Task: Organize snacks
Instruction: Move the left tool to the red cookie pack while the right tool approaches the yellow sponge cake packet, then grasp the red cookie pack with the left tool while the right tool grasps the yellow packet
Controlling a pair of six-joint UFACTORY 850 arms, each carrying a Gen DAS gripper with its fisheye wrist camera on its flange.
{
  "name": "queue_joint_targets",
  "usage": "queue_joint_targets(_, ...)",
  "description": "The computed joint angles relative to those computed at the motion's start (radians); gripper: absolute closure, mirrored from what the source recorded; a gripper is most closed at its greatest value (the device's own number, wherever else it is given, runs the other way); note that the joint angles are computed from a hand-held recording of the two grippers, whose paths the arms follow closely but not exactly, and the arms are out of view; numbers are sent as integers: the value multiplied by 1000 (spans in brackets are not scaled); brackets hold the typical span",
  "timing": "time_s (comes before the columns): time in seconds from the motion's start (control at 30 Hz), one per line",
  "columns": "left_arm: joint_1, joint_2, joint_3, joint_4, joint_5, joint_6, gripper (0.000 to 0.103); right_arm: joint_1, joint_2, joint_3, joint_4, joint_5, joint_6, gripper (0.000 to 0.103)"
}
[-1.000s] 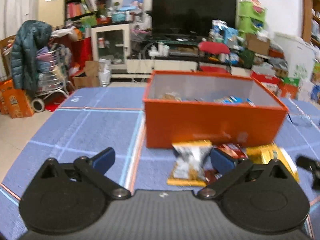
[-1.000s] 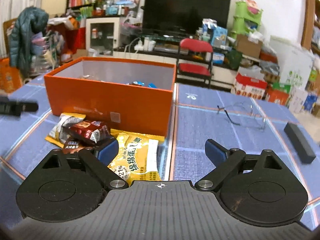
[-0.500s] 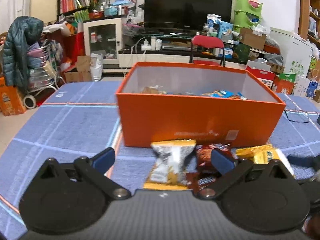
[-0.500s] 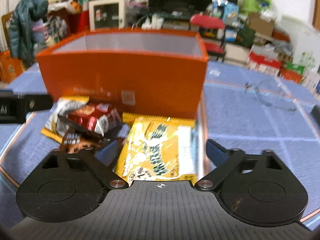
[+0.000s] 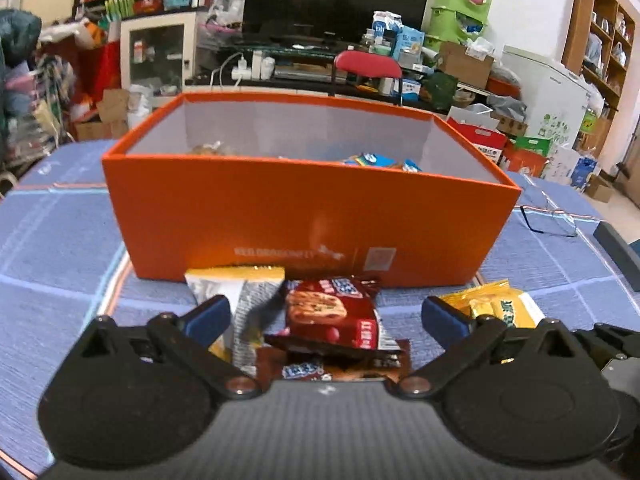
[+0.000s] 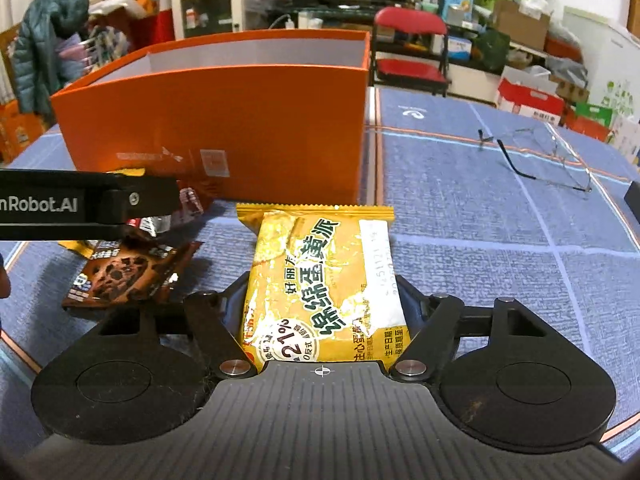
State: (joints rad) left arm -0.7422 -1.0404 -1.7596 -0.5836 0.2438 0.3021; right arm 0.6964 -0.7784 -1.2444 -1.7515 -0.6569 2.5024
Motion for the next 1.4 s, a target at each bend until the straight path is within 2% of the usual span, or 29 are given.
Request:
queue_joint_targets(0.17,-10,-19,-26,-148,30,148,3,-8,1,7,-24,4,33,37)
queue_joint_targets(0.23,-16,-26,-39,-225,37,234,3,-10,-5,-2,-13,2,25,27)
queue_joint_targets(0.5,-40,-56,-95,-501,57,576,4,-13,-14,-18,9,1,10,24)
queue_joint_targets(0.67,-58,-108,-187,-824,98,939,4,-12,-12,-13,6,2,15,25)
queue_joint_targets(0.7,-60,-113,-197,-856,103,968,4,-12,-12,-12,4,2,16,25)
queue_joint_targets(0.77,-60,-119,-212,-892,95,991,5,-11,-12,-12,3,2,17,25)
queue_joint_targets(0.87,-64,-126,-226,-928,110,1039,17,-10,-10,-9,-1,5,17,26)
queue_joint_targets(0.9,-66,-127,-226,-925,114,1039,18,-9,-10,-8,-3,4,18,26)
queue_joint_targets(1.13,-66,-108,-184,-838,126,950,28,-7,-8,-7,-5,6,16,28)
queue_joint_targets(1.27,-66,-78,-125,-748,107,847,42,-7,-6,-5,-9,7,16,28)
queue_joint_targets(1.3,-66,-76,-122,-756,101,841,42,-6,-5,-4,-9,7,16,29)
queue_joint_targets(1.4,-68,-52,-68,-643,113,737,41,-7,-3,-3,-11,9,13,29)
